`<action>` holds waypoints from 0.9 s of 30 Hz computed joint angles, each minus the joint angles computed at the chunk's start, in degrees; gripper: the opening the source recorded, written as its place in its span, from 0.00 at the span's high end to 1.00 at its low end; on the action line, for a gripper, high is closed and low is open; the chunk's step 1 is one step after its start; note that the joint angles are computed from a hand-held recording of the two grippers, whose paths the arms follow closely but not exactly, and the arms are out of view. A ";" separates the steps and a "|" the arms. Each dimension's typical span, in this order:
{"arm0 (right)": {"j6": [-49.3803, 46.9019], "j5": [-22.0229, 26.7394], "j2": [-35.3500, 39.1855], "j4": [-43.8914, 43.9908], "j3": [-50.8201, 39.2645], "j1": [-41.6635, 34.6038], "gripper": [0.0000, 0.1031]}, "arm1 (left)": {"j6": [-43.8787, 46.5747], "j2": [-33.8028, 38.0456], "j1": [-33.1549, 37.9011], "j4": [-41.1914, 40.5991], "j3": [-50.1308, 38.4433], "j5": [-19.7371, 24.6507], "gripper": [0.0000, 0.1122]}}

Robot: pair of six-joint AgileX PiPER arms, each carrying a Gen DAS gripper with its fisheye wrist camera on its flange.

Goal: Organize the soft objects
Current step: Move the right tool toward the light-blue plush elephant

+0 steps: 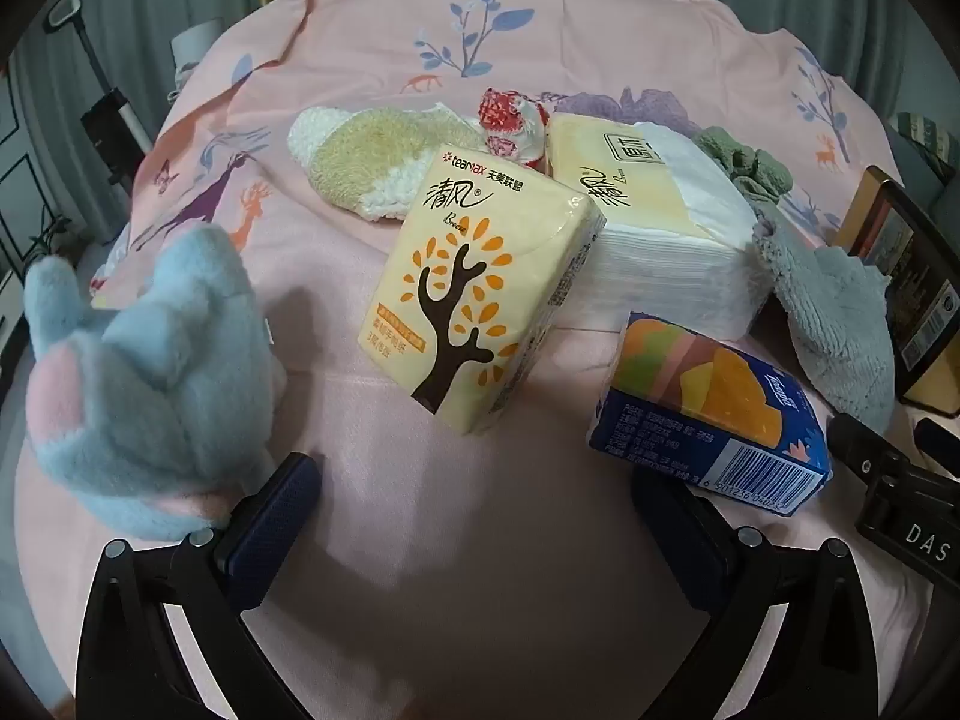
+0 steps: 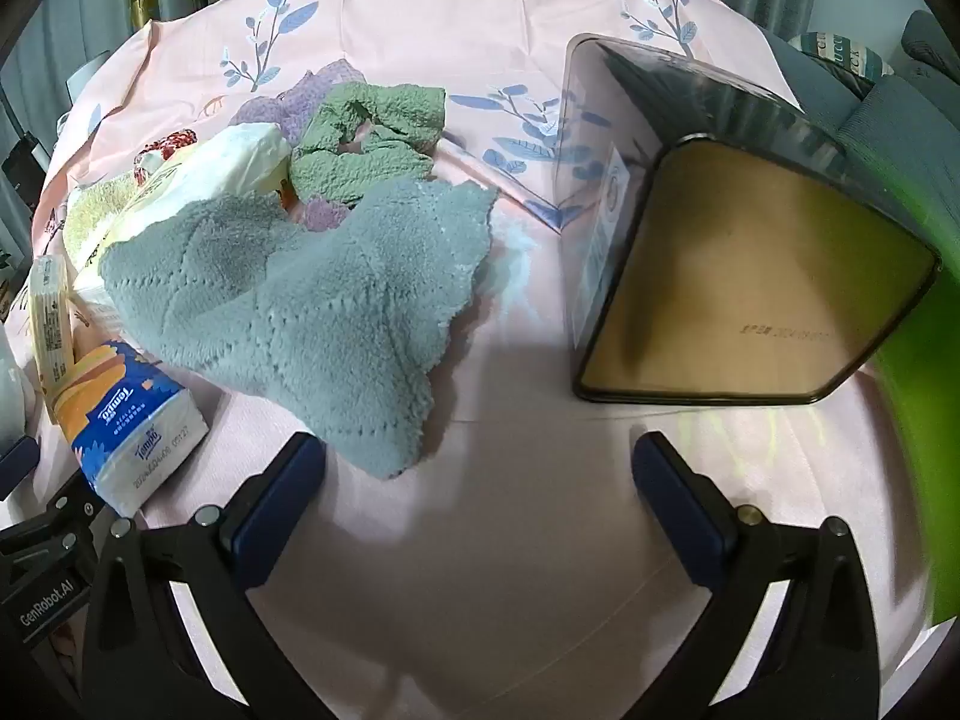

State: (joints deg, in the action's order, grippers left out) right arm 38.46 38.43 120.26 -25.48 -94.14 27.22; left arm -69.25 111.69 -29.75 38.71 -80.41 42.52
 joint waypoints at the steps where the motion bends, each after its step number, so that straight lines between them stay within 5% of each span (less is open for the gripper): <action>1: 0.09 -0.05 -0.01 -0.13 0.03 0.02 0.01 | 0.07 0.15 -0.11 0.16 -0.22 0.41 0.08; 14: 0.01 0.01 0.01 -0.02 -0.02 0.00 0.01 | 5.04 -1.07 1.31 -5.68 -0.51 0.69 0.08; 22: 1.55 -0.17 -0.92 -1.44 1.52 0.24 0.01 | 4.78 -9.07 0.72 -6.74 4.11 -0.29 0.08; 27: 1.99 4.08 0.46 -0.05 -2.21 1.08 0.01 | 2.12 -15.32 -0.01 -3.45 7.76 -1.56 0.08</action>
State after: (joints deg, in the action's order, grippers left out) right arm 40.45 42.51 120.72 -25.53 -96.35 28.30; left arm -67.13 96.37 -29.76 35.26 -72.65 40.96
